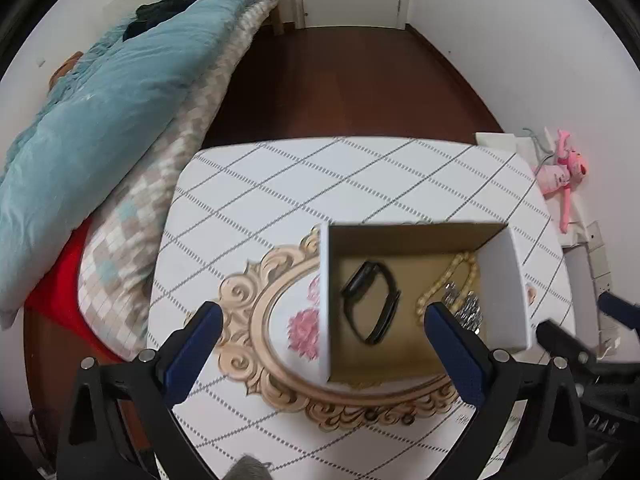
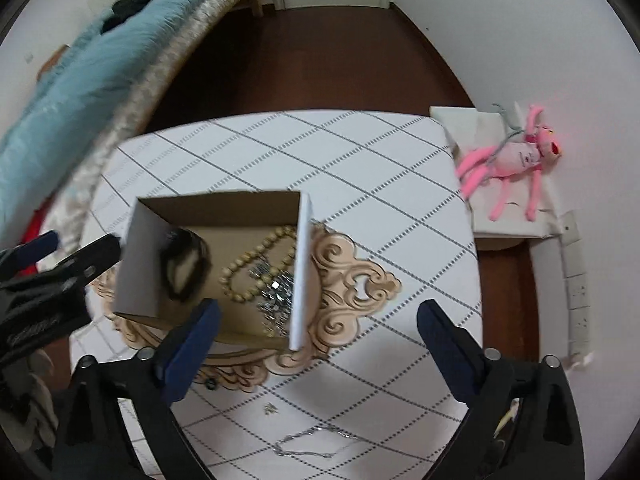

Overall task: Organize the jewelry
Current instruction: 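Carry the chain and earring into the box and open both tools, then move both tools back out of the box toward the table jewelry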

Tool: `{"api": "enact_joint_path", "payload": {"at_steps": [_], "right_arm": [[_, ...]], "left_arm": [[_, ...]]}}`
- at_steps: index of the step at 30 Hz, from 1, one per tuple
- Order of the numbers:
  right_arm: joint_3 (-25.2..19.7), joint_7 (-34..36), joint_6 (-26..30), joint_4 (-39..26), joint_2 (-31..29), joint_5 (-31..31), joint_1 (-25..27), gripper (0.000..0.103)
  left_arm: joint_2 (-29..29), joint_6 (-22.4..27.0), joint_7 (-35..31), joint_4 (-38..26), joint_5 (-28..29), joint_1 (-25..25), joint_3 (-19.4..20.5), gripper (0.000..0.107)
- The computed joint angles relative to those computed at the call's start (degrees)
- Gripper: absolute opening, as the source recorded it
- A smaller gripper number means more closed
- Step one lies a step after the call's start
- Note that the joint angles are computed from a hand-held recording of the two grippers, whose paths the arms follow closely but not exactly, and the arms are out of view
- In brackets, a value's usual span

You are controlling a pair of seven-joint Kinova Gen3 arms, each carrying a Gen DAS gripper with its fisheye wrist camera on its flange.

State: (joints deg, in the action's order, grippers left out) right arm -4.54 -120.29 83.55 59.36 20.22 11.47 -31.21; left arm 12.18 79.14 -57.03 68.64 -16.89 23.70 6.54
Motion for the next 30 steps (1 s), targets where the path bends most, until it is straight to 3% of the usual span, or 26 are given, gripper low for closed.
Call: {"api": "enact_joint_path", "payload": {"at_steps": [9,18,25,30], "right_arm": [[-0.09,-2.5,-0.65,1.91,-1.16,3.98,-2.96,0.103],[-1.5,-5.38,-2.17,2.73,-6.55,4.82,-4.04,0.103],[-3.81,-10.11,-4.86,12.81,-14.41,2.91,-1.6,0.103],[-4.35,-12.89,-8.64,24.12,-17.65,-2.03,2.99,0.103]], "left_arm": [[-2.95,0.33,2.59,3.34,-1.67,0.82,0.93,0.103],[-7.19,1.64,5.08,2.4,-5.84,2.14,3.15,0.103],[-10.01,3.33,10.86,7.33,-9.72,5.16,6.94,0.103],[-8.85,2.13,13.79,12.95,-6.28,5.68,7.62,0.103]]}}
